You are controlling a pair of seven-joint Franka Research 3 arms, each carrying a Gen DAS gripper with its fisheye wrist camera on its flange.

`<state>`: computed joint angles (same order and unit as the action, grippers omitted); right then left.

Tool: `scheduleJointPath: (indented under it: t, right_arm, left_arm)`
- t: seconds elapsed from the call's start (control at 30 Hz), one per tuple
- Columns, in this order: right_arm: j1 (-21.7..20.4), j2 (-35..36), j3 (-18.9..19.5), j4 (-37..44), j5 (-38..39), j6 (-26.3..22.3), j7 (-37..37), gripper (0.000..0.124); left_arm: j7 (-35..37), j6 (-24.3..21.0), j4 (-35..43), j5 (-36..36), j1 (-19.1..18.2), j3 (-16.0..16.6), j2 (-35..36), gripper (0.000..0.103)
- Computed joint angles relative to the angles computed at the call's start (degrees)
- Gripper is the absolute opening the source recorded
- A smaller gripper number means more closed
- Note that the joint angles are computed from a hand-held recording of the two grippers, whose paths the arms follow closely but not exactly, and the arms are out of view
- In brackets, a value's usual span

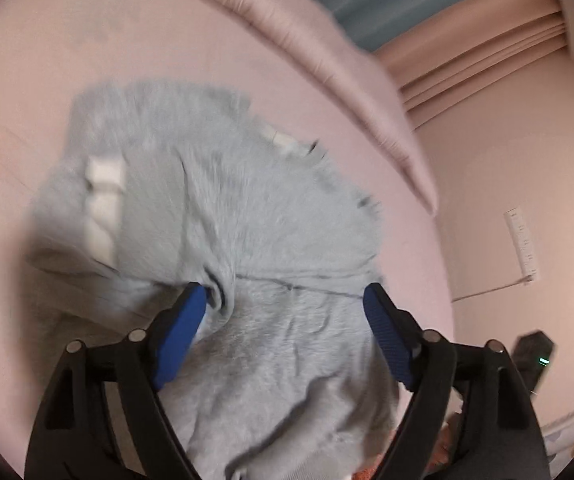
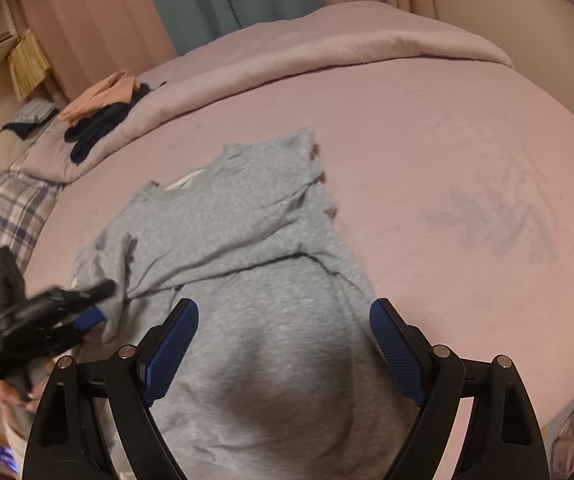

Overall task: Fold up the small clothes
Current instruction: 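Lift the held sleeve with the left tool and carry it across the chest, then lay the sleeve on the chest and open the left tool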

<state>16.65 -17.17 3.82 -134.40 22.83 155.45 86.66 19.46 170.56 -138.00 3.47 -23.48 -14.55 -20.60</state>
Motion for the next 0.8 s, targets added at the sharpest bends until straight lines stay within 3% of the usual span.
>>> scheduleJointPath:
  t: [0.07,0.13,0.27,0.43,0.6,0.8]
  right_arm:
    - [0.11,0.03,0.43,0.43,-0.82,0.18,-0.33,0.087]
    - [0.35,0.25,0.84,0.96,-1.72,0.46,-0.83,0.087]
    - [1.45,1.63,1.44,3.42,-2.83,-0.21,-2.56,0.087]
    - [4.54,4.57,2.30,8.29,-2.61,-1.66,-8.34,0.087]
    - [7.61,9.80,4.54,14.51,-3.81,-3.87,-13.53,0.087]
    - [10.40,17.63,6.04,22.94,-1.79,-10.64,-16.60,0.087]
  left_arm:
    - [-4.15,-4.28,-1.18,3.74,4.59,-3.69,-4.73,0.088]
    - [-8.68,-12.84,-1.64,8.13,8.77,-7.11,-10.15,0.089]
    - [-13.94,-28.09,-1.42,12.24,9.83,-8.67,-15.16,0.089]
    - [-18.54,-29.96,-5.43,11.46,6.77,-6.36,-18.29,0.088]
    - [-19.63,-35.21,-6.16,11.50,5.13,-5.63,-20.75,0.088]
    - [-20.64,-37.01,-9.25,10.34,3.97,-4.52,-24.56,0.088]
